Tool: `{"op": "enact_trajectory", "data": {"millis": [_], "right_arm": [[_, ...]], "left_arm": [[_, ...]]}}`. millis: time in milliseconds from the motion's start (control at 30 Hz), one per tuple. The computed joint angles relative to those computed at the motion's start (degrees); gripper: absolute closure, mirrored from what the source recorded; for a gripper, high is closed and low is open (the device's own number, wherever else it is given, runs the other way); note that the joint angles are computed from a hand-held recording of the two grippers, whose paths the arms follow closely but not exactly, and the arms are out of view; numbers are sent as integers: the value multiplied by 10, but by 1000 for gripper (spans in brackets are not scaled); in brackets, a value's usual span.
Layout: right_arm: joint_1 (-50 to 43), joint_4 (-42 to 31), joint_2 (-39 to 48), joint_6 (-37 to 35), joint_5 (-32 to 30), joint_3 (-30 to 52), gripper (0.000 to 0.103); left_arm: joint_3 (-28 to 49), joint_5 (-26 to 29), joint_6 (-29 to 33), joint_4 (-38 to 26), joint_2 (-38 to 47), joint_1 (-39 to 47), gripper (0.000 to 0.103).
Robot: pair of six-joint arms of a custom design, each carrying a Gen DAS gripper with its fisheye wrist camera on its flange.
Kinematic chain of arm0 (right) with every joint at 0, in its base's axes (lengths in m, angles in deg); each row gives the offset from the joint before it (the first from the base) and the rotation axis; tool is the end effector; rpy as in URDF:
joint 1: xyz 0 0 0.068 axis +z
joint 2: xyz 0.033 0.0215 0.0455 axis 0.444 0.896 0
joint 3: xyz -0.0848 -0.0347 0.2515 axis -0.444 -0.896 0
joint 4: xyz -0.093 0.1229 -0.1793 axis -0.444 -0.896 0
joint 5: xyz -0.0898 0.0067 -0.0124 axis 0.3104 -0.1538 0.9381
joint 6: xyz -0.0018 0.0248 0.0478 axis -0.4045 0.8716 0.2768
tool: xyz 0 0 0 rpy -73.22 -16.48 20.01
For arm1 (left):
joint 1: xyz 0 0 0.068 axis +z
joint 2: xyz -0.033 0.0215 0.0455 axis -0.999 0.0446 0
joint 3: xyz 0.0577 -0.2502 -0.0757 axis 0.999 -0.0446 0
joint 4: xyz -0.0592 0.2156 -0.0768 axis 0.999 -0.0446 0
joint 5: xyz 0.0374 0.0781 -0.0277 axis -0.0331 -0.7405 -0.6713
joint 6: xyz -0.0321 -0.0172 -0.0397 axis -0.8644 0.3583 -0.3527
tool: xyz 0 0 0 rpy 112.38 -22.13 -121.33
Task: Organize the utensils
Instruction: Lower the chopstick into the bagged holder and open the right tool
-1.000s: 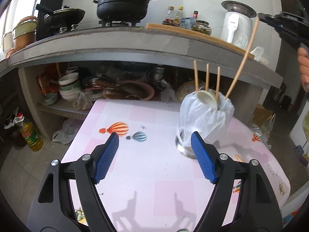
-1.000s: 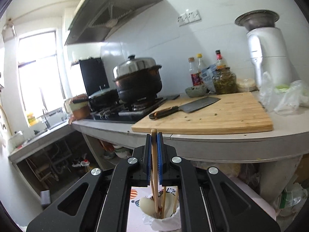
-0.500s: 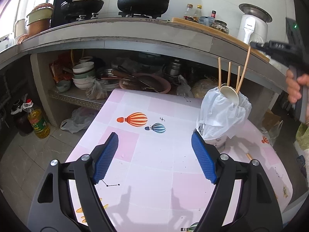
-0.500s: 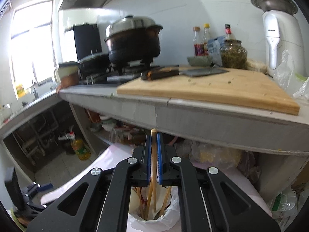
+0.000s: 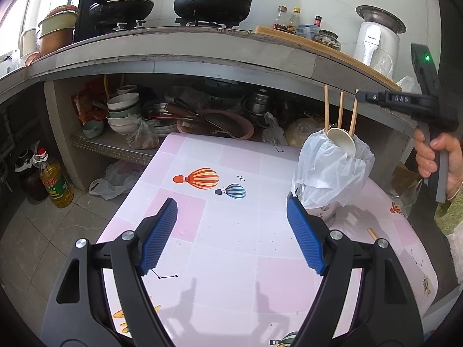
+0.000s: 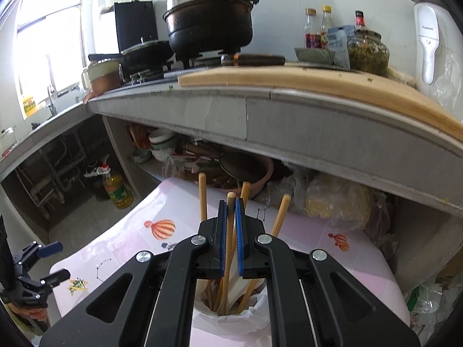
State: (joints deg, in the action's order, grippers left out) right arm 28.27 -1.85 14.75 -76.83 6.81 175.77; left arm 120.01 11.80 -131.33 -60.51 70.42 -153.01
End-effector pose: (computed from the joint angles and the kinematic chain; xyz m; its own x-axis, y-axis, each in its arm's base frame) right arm 0.2924 0.0278 0.4281 -0.5141 -0.2631 -0.8164 -0.5772 0.8102 0.1023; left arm 0.0713 -0.0912 0.3505 -0.5409 -0.1846 -0.8206 -0.1109 0.9828 -0.1479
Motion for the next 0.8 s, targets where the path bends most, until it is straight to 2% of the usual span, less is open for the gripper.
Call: {"op": "enact_trajectory", "data": {"millis": [100,500,600,733,800], "right_arm": [[-4,17,-9,5,-2,-24,97],[-25,-16,7,5,-13,10,96],[-36,-28,7,4,-33,19,95],[-60,-34,-8,6,-64,21,86],[-90,-47,-26,-1,-97,13,86]], "left_arm": [[0,0,-2,-1,0,-1,29],[3,-7,-18,-12,4,-16,29],[3,-6,-17,-12,4,-14,29],[4,-6,-18,-11,5,-18,29],[8,-11,-26,-18,11,-29,29]]}}
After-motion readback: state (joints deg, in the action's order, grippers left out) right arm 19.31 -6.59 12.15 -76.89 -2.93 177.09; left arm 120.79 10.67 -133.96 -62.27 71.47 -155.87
